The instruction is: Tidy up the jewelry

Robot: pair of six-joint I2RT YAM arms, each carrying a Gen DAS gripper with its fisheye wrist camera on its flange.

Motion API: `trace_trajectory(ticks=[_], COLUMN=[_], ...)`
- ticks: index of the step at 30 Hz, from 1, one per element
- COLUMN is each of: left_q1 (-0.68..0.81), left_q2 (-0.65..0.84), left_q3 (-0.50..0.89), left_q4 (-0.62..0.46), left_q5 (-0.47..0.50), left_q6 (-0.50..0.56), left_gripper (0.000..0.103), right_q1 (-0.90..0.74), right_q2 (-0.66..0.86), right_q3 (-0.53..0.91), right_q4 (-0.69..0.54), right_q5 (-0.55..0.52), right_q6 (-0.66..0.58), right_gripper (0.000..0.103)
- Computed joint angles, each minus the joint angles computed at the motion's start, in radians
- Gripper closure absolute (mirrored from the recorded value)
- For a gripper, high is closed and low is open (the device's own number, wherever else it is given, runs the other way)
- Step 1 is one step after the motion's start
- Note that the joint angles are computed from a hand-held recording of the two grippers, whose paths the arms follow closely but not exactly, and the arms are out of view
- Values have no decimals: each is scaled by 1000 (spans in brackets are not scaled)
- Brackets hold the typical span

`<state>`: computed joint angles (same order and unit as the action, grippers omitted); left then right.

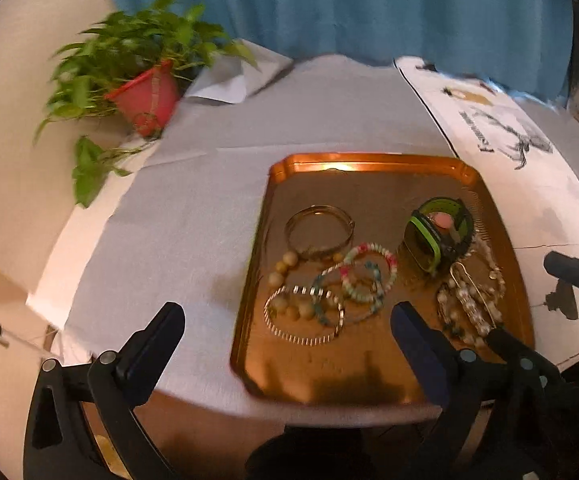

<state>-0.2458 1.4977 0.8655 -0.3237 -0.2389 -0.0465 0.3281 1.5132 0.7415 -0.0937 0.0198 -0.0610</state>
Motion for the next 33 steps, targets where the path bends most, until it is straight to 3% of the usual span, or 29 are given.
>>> trace_trajectory(ticks=[6, 10, 20, 33], left_q1=[-49, -111, -260, -324], left_q2=[-285, -398, -543, -616], left_q3=[-170, -222, -257, -249], left_q4=[-55, -106, -230, -305], left_q5=[-33, -80, -189, -240], left_q6=[-113, -164, -260, -303], left_gripper=[1, 1, 1, 1], right_q1=[40, 92, 148, 197], right_q2=[-212, -366, -564, -642], right_q3=[-136, -213, -267, -280], right_q4=[-38, -85, -212, -276], right_q5=[58, 117, 182, 221], right_q6=[79, 130, 174, 208], right_gripper=[23, 22, 22, 22])
